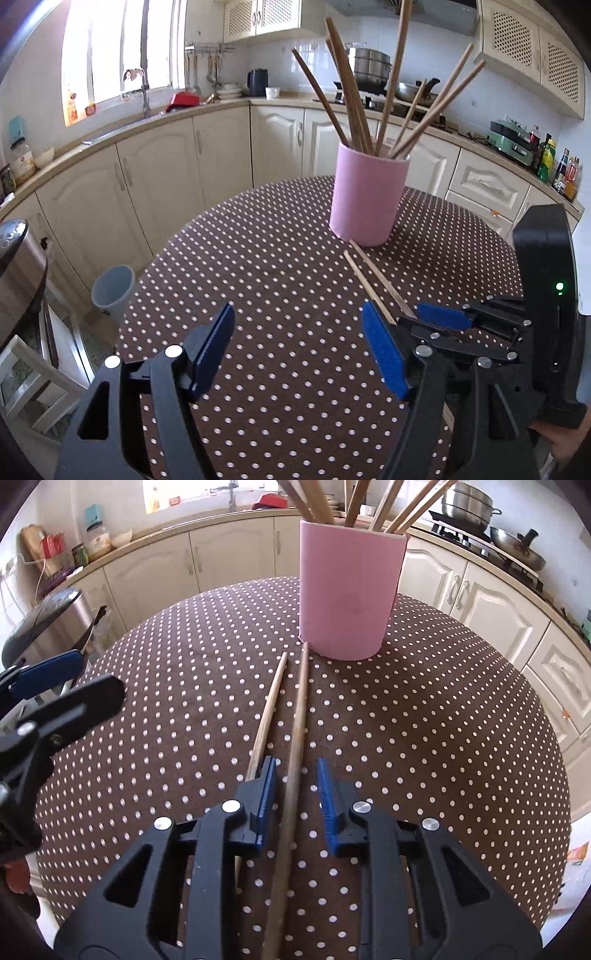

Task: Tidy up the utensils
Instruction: 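Close the right tool on one chopstick while the left tool grasps another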

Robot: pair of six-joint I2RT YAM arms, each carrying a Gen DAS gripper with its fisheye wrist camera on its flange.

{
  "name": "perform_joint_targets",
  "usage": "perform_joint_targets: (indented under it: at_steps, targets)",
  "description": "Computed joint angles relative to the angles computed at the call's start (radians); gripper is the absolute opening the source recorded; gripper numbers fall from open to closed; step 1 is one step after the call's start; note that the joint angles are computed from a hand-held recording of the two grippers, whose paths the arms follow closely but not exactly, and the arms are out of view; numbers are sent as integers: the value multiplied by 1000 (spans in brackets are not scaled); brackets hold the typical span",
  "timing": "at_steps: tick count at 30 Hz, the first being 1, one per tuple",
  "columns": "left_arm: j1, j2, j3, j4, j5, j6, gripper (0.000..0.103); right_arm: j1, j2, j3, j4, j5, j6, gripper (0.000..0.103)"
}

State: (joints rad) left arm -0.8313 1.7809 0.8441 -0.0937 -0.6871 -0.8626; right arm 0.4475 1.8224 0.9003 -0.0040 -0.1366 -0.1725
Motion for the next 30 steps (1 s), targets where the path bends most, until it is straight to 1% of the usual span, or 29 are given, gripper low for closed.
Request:
perform_joint_targets:
  at_steps: [1,2,7,10,13,21,23,24,25,26,27,28,29,30]
  targets:
    - [1,11,11,-4,8,-2,70,-2,-6,0,-7,0,-5,10]
    - [6,22,24,-9,20,1,70,-9,-13,-7,-7,-3,-7,7]
    - [22,78,88,-7,89,17,70,-76,-46,-57,-4,-55,-28,7]
    - [40,130,155,-21,139,33,70,-134,-75,-90,-12,-89,-54,7]
    - [59,201,250,-65,170,43,70,-185,-96,-119,-13,-116,-83,7]
    - [100,356,466,-186,227,59,70,-260,-98,-119,-39,-189,-122,7]
    - [111,383,507,-203,238,64,54,-267,-94,-113,-42,-201,-124,7]
    - [120,395,525,-211,260,67,44,-270,-88,-106,-43,-204,-123,7]
    - [127,399,520,-201,277,65,38,-274,-83,-101,-43,-208,-123,7]
    - [137,410,532,-199,301,68,36,-275,-79,-95,-44,-211,-122,7]
    - [141,421,547,-205,300,71,31,-279,-77,-93,-44,-215,-124,7]
    - [145,431,565,-216,294,76,23,-281,-70,-79,-51,-217,-125,7]
    - [150,439,576,-219,297,81,21,-276,-66,-69,-54,-215,-120,7]
    - [156,444,579,-214,302,83,11,-270,-61,-64,-51,-210,-115,7]
